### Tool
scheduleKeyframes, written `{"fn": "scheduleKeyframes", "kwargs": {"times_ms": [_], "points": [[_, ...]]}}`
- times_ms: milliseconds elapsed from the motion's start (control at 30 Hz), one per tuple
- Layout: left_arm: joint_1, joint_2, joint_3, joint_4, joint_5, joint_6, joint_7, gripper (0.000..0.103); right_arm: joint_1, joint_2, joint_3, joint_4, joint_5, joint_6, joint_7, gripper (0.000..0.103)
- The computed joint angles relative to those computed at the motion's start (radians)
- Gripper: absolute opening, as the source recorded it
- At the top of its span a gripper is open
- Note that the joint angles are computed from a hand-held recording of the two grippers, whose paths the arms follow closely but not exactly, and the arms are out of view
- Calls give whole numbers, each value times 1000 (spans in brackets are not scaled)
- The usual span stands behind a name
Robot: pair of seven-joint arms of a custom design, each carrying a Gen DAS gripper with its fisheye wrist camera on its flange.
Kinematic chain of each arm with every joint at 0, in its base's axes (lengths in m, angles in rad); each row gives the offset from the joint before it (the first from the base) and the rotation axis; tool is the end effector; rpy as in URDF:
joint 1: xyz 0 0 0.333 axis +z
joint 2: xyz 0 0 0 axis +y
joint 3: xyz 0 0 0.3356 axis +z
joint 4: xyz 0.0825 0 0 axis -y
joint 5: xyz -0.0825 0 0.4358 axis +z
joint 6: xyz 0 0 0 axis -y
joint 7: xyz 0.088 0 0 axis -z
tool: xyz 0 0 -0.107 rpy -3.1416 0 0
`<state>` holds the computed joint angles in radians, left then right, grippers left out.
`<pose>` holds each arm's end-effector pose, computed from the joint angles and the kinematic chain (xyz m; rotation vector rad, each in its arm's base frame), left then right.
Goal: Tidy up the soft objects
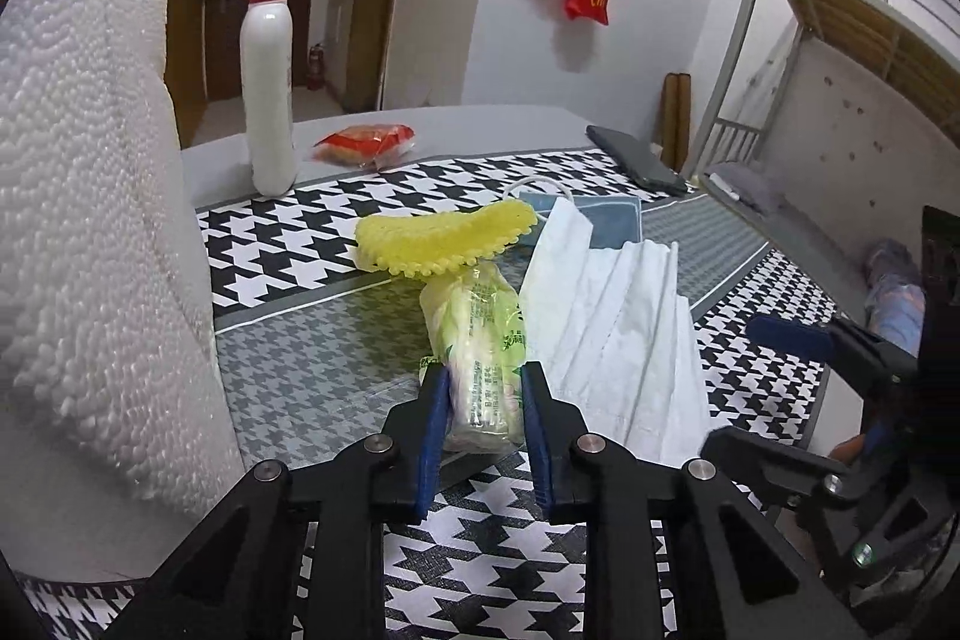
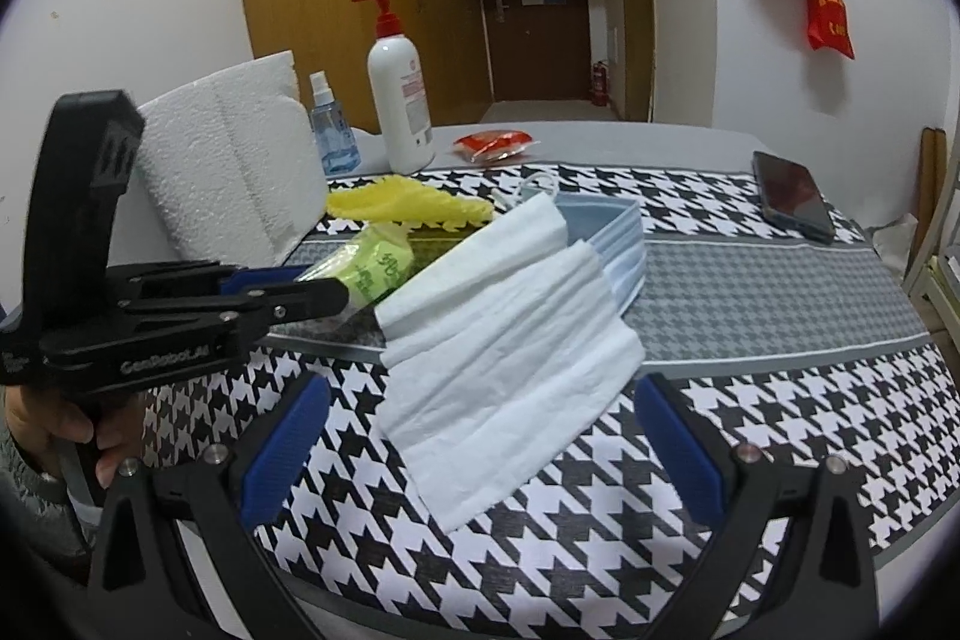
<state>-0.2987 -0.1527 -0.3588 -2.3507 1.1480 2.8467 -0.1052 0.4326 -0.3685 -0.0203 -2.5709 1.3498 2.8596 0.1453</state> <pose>0.4035 -0.3762 0.4228 -1.7647 1.7929 -0.9909 0.4487 0.1380 0.4192 -2.0081 1.0285 -0.3536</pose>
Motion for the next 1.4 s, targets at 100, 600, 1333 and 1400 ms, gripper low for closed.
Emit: {"fn": "scheduleKeyframes", "kwargs": {"times_ms": [100, 600, 1333, 1400], "points": [[6, -10, -5, -4, 40, 8, -38, 26, -15, 16, 14, 6, -73, -4, 84, 93], [9, -25, -10, -8, 116, 6, -111, 26, -33, 35, 59, -41, -519, 79, 473, 22], [2, -42, -11, -10, 198, -17, -201, 26, -157, -194, 52, -215, -919, 96, 842, 10], [1, -43, -11, -11, 203, -19, -207, 26, -179, -201, 57, -219, -948, 103, 875, 10]]}}
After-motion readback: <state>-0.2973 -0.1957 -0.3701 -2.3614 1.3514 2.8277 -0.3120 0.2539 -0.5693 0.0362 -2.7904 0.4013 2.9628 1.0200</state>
